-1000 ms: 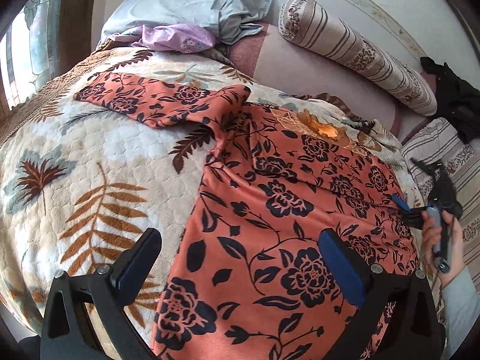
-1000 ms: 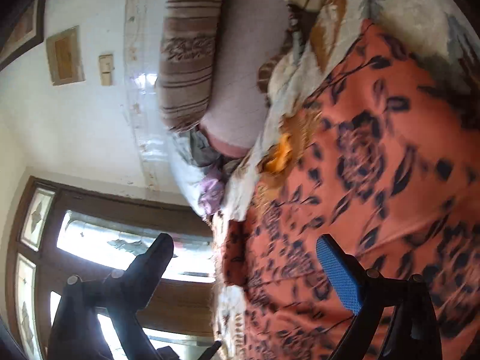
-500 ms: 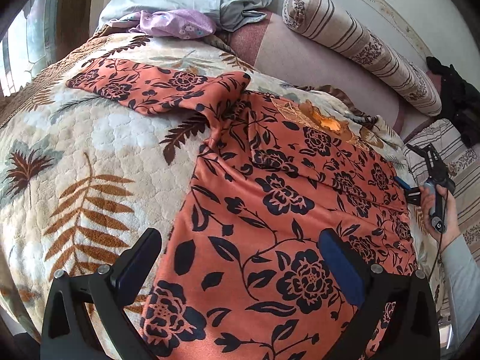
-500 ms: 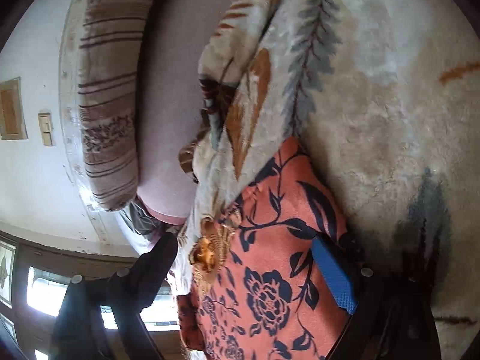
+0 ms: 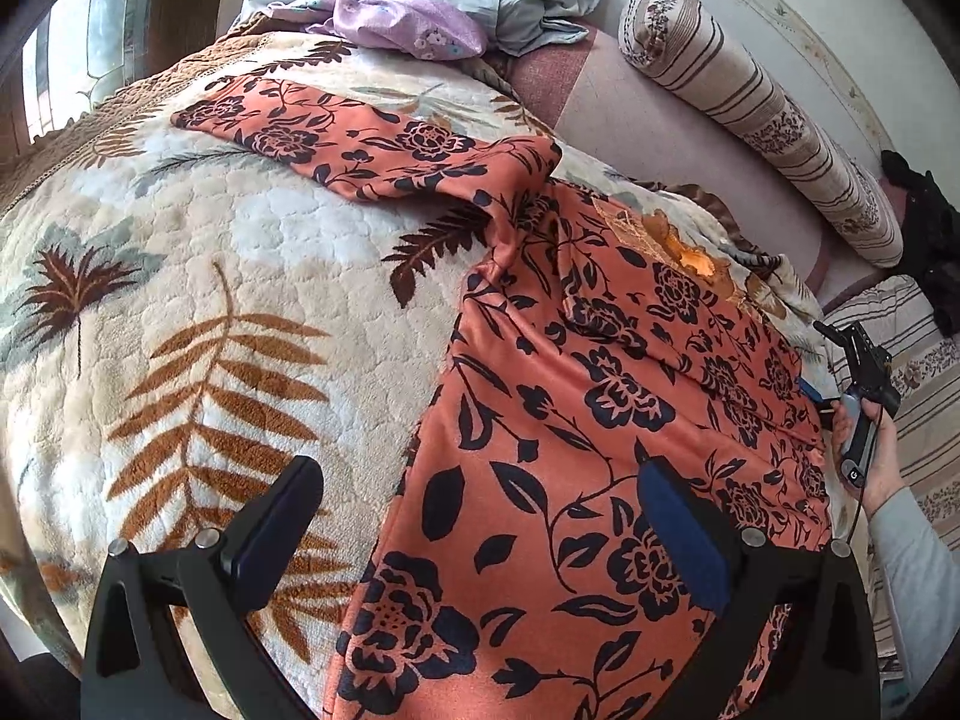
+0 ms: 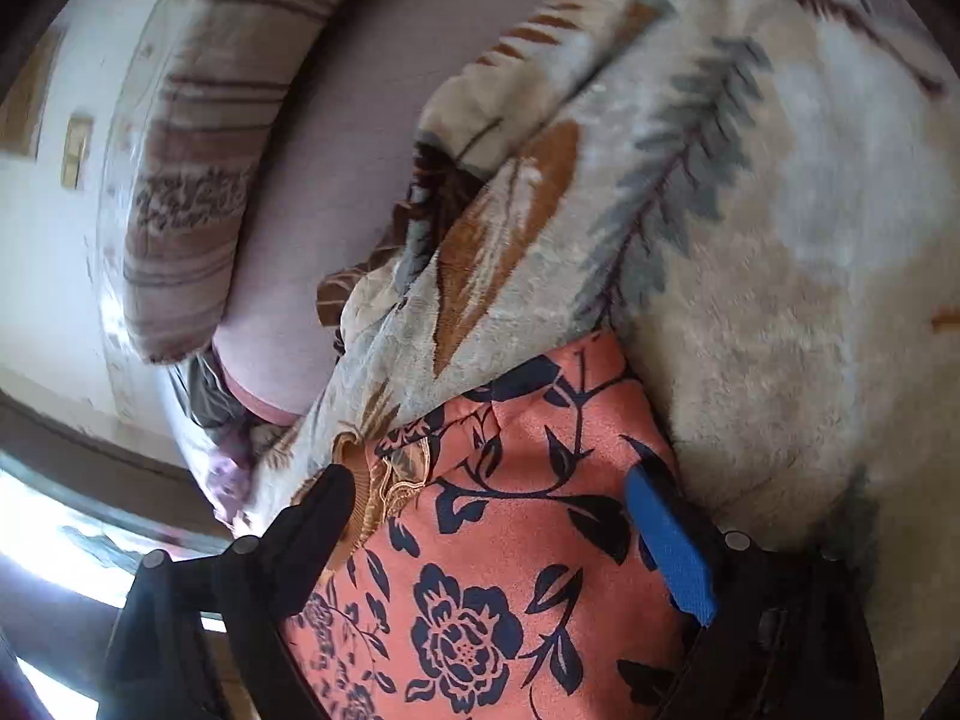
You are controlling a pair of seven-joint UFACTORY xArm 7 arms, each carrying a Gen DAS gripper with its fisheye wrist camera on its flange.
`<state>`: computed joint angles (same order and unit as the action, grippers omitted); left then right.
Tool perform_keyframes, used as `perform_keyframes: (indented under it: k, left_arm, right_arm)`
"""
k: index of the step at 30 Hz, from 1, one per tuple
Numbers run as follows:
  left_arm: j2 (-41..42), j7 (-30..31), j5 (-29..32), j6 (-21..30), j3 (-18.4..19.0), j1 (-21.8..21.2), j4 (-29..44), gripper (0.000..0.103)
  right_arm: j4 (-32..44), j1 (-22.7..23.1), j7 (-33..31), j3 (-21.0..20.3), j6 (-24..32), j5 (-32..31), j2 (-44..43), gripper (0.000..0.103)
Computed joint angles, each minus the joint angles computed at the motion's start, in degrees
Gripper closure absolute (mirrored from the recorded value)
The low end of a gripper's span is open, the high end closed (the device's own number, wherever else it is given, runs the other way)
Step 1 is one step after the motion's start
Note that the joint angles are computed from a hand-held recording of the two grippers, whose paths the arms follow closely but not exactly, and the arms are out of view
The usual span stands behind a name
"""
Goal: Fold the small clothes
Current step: 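Fold the held sleeve across the shirt body with the right tool, release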
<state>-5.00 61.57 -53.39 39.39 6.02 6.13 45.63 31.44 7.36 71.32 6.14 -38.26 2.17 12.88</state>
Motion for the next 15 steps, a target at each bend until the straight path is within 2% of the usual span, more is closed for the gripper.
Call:
perform_keyframes:
  k: [1, 2, 3, 5, 7, 8, 9, 12, 13, 15]
  left_arm:
    - [-0.81, 1.25, -0.52, -0.12, 0.23, 0.13, -0.49, 0.0]
    - [-1.42, 2.67, -0.97, -0.74, 0.38, 0.11, -1.01, 0.0]
    - [-1.69, 3.37, -0.62, -1.53, 0.4, 0.05, -1.43, 0.0]
    - [-1.52, 2.92, 0.94, -1.97, 0.5, 0.03, -1.65, 0.0]
    - [-1.54, 2.15, 1.41, -1.84, 0.72, 0.13, -2.03, 0.0]
    - [-1.61, 1.89, 1.46, -1.58, 0.83, 0.16, -2.23, 0.0]
    - [-1.72, 1.8, 1.43, -1.33, 0.88, 0.12, -2.45, 0.0]
    - [-2.01, 2.09, 2.19, -1.97, 0.45, -0.39, -3.37, 0.0]
    - [-2.05, 2.02, 2.63, -2.51, 0.2, -0.68, -3.62, 0.0]
    - [-2.12, 1.87, 3.09, -3.08, -0.02, -1.19, -3.9, 0.0]
  right_arm:
    - [-1.3, 1.94, -0.77, -0.12, -3.15, 5.14, -0.67, 0.01]
    - [-2.16, 4.05, -1.83, -0.93, -3.91, 7.89, -2.2, 0.009]
    - [-2.6, 3.75, -4.02, -0.16, -3.91, 8.24, -3.63, 0.009]
    - [-3.35, 5.15, -9.43, -0.36, 1.33, 11.09, -7.6, 0.009]
    - [-4.68, 4.43, -12.5, 0.47, 5.92, 12.63, -10.4, 0.009]
    - [-5.55, 5.51, -14.38, -0.56, 9.01, 14.2, -12.05, 0.008]
    - [-6.5, 4.88, -14.18, -0.65, 10.47, 13.37, -12.89, 0.009]
    - [-7.69, 1.91, -5.1, -2.89, 11.04, 0.23, -12.01, 0.011]
    - [-7.3, 1.22, -4.27, -2.95, 10.77, -1.85, -11.43, 0.013]
    - [-5.59, -0.6, -1.43, -2.99, 10.24, -7.78, -9.78, 0.027]
